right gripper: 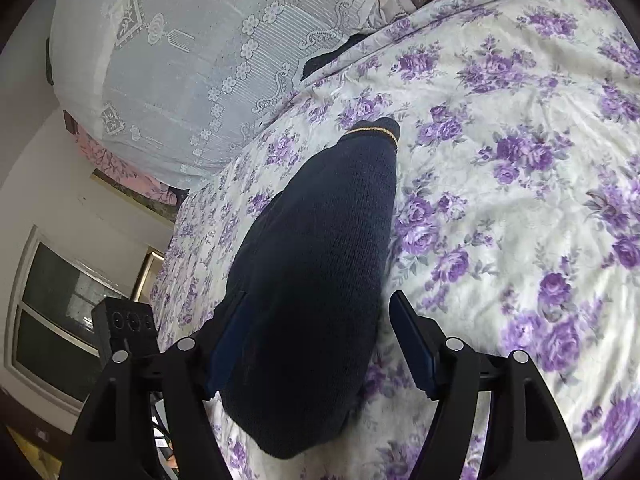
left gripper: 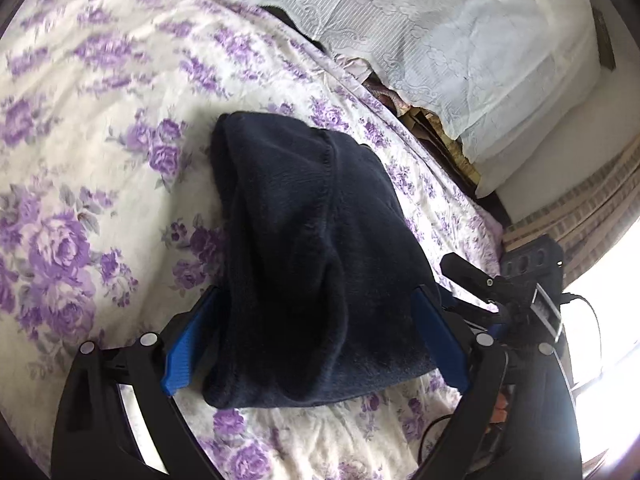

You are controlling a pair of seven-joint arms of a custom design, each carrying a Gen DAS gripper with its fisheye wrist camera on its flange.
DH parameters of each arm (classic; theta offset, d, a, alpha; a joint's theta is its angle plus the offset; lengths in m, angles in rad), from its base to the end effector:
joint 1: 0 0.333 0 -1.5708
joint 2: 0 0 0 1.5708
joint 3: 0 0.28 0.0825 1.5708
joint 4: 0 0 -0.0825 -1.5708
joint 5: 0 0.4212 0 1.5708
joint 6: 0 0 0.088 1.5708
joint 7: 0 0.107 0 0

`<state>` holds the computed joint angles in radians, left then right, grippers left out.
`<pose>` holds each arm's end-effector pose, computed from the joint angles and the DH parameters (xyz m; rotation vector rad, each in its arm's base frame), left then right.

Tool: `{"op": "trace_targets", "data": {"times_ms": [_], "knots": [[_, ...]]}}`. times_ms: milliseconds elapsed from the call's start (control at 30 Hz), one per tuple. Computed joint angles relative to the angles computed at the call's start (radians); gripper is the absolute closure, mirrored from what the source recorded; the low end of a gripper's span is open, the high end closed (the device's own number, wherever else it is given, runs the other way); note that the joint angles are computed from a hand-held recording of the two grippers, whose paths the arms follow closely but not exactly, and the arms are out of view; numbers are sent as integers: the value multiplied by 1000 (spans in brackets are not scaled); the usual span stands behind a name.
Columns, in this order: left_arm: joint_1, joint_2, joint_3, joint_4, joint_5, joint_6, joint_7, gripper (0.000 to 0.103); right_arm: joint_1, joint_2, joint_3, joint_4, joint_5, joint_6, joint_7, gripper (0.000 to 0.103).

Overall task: Fold small clothes
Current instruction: 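Lift the navy cardigan bundle with both grippers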

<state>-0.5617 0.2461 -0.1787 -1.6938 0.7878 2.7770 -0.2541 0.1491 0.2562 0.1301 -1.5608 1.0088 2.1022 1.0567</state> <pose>0.5059 -0.4901 0.4949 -2.3320 1.4020 -1.3991 0.6633 0.2231 0.5067 -1.7989 1.2379 0.4697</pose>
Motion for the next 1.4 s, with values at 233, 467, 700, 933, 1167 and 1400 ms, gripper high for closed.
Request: {"op": "trace_targets", "data": {"times_ms": [233,467,700,933,1167,1400], "knots": [[8,24,21,-7,-15,151,4,8,-11,53,11,37,29,-31,32,31],[-32,69,75,38,-55,176,37,5,13,145,41,146,-19,7,61,31],[-63,75,77,89,-20,27,43,28,10,128,77,106,2,108,-35,38],[-87,91,53,171,99,-131,83,39,-4,81,74,51,93,118,-142,42],[-70,108,24,183,78,-89,101,40,9,-27,34,-58,98,155,-194,42],[-106,236,-5,364,-63,-107,293,41,4,-190,-46,-242,113,148,-196,43]]}}
